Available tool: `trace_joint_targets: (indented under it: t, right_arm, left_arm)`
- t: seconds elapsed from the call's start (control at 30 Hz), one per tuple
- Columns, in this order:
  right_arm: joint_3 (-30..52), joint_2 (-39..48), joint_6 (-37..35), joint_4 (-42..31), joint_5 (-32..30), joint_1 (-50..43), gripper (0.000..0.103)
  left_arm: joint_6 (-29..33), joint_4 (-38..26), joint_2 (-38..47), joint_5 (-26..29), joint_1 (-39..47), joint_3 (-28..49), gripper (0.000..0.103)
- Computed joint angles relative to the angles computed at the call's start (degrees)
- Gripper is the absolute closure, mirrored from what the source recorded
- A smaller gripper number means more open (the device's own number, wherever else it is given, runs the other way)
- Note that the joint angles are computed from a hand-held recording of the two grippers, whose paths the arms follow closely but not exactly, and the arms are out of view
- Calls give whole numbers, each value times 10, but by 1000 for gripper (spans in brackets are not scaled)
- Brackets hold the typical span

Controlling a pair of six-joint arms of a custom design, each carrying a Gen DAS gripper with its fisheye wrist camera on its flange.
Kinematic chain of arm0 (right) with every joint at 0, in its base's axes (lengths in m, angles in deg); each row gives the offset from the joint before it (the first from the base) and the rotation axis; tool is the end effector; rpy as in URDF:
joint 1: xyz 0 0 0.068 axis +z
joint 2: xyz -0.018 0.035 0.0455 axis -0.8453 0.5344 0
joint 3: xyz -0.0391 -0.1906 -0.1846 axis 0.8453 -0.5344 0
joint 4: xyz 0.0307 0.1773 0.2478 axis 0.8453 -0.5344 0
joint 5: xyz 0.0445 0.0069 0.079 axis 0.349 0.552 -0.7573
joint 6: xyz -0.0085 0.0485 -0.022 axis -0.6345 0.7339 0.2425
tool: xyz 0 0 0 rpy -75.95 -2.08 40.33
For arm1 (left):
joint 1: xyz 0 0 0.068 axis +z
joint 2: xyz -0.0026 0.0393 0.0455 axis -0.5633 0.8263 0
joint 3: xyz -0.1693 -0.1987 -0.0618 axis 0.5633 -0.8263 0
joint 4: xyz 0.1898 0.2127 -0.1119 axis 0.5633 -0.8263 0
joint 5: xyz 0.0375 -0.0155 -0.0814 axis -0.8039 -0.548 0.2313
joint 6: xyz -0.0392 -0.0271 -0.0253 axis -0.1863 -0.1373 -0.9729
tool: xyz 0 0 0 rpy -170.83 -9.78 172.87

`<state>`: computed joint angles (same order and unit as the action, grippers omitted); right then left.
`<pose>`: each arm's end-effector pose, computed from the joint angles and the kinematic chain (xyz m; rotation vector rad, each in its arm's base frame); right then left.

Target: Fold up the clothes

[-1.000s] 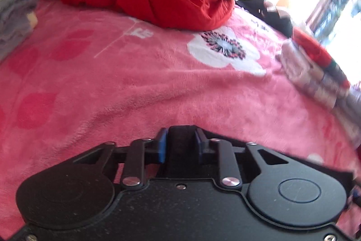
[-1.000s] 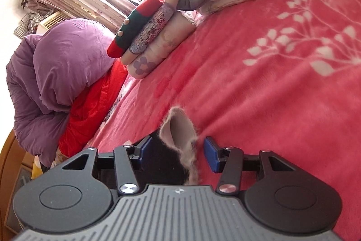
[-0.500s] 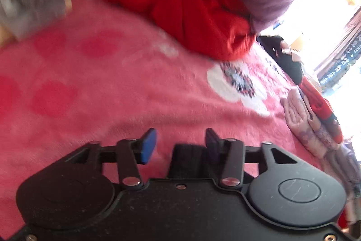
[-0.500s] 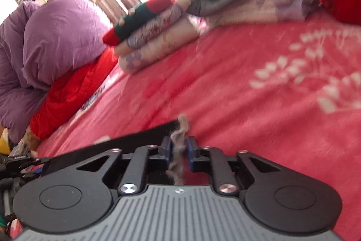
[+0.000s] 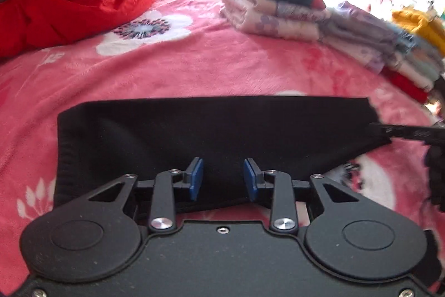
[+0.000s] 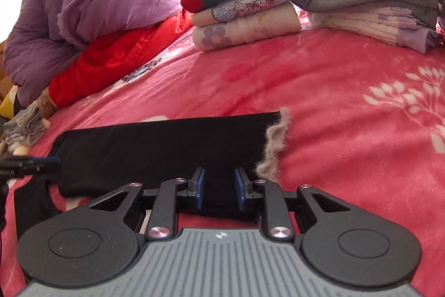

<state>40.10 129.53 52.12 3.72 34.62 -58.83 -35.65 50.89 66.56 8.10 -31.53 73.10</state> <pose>0.3166 0.0135 0.1343 -0.2877 2.2655 0.6632 0.2267 0.0056 0.1617 0.1188 2.3608 -0.1121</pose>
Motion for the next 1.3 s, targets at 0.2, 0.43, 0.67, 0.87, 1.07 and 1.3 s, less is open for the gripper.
trace_joint_targets:
  t: [0.2,0.43,0.67,0.87,1.07,1.3]
  right_arm:
    - [-37,-31,35,32,1,4,70]
    - [-26,-29,19,33,22,16,58]
    - [-6,-10,-17,17,63,28,59]
    - [-5,-9,-25,19,81,32,60]
    - [-15,-24,-25,25,70,24,57]
    - [-15,-31,-37,20,93,29,58]
  left_arm:
    - [-48,72,113,7,27,49,63]
    - [-55,38,106,75,92,88,61]
    - [-23,75,177,3,49,96,56]
    - [37,26,93,-5,6,84,57]
    - [126,4,75,39,-52,53,57]
    - [127,13,69,11,-99,41,55]
